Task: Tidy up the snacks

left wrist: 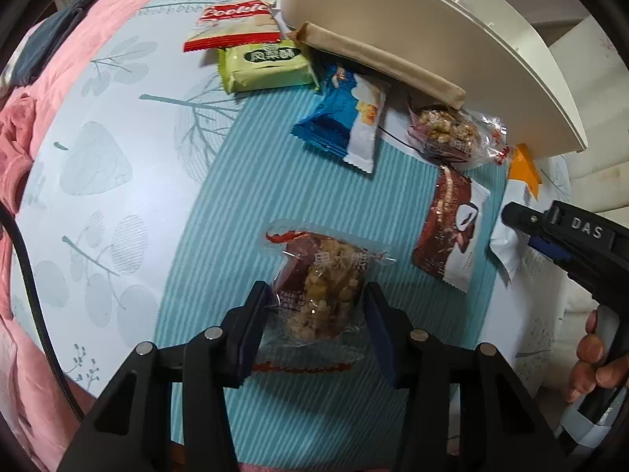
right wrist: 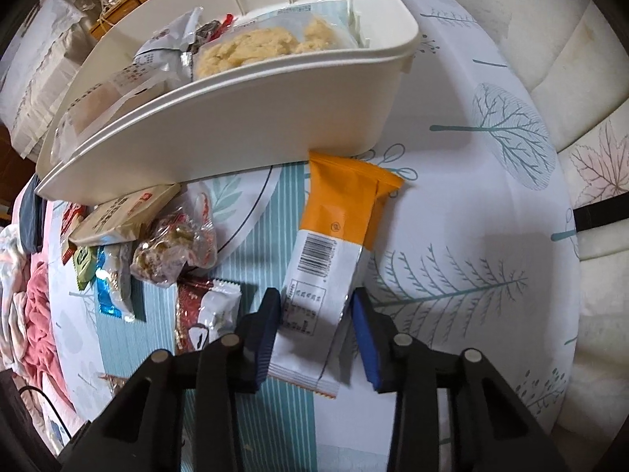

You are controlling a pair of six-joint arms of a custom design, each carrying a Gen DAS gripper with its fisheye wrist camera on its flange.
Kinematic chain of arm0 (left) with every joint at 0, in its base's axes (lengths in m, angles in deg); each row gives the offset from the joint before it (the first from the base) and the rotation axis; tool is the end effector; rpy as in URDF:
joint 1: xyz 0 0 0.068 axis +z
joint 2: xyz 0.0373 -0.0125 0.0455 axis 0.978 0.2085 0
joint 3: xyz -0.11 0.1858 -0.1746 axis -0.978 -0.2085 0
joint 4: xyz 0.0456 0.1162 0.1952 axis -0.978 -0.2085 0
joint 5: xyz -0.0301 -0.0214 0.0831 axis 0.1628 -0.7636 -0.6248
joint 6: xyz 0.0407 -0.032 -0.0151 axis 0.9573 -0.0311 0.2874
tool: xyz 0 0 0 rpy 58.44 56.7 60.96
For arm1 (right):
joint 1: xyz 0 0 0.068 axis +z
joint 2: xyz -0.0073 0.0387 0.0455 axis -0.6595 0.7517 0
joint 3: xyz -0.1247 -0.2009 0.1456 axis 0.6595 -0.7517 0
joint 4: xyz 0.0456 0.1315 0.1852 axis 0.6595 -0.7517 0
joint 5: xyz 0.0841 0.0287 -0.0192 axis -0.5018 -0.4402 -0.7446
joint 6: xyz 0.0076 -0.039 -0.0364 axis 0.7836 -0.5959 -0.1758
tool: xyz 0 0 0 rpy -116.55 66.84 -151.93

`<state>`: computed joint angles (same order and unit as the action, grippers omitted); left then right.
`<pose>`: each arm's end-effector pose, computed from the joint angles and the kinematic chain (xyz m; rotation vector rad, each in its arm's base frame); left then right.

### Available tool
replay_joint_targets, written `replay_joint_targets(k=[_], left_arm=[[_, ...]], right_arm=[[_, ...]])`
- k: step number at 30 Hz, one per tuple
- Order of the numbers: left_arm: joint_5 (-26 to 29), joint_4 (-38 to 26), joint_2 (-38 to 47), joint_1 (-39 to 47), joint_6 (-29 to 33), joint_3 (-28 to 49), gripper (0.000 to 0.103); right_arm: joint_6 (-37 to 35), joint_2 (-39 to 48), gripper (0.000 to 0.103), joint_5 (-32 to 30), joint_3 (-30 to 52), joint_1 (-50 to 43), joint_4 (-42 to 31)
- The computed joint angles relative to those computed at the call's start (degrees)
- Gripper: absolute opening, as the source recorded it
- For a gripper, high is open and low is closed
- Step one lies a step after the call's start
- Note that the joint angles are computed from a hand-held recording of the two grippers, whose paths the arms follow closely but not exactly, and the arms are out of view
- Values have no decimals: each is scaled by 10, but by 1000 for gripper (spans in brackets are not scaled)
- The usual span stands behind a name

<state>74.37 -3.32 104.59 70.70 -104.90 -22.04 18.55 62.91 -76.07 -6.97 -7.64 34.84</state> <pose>0.1413 -0.0217 0.2153 -0.4784 2.9339 -0.2342 0.2385 0.1597 0.2246 0.1213 2.9596 0.2277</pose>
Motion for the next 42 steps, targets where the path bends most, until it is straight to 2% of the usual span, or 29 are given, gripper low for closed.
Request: replay_joint_targets(k=[10,12,15,20,23,24,27,28,30,33,42], left_arm=[[-8,-33,-28,87,54,18,46],[17,-47,-26,129,81,31,46],[55,-75,-13,194,125,74,46],[59,-105,16,222,167,161,46],[56,-132,42,222,183,232,46],[52,-139,52,222,188,257,37],[67,-163,88,226,205,342,32],[72,-167,102,226,211,366,24],[81,-182,124,234,224,408,18],[96,-195,167,239,232,465,18],[102,-214,238,246,261,513,18]], right_arm=[[0,-77,36,-19,-43,1,-19],[-1,-98,36,-21,-42,0,-34],[1,-124,36,-20,-37,10,-46],[-4,-150,36,-21,-10,25,-62],[-15,-154,36,-13,17,27,-67],[-16,-152,36,-4,29,31,-68],[-17,-154,36,24,67,44,-75],[-20,-154,36,26,78,41,-77],[-19,-137,36,30,98,40,-71],[-26,-119,36,40,135,32,-70],[-41,-38,36,58,257,-16,-61]])
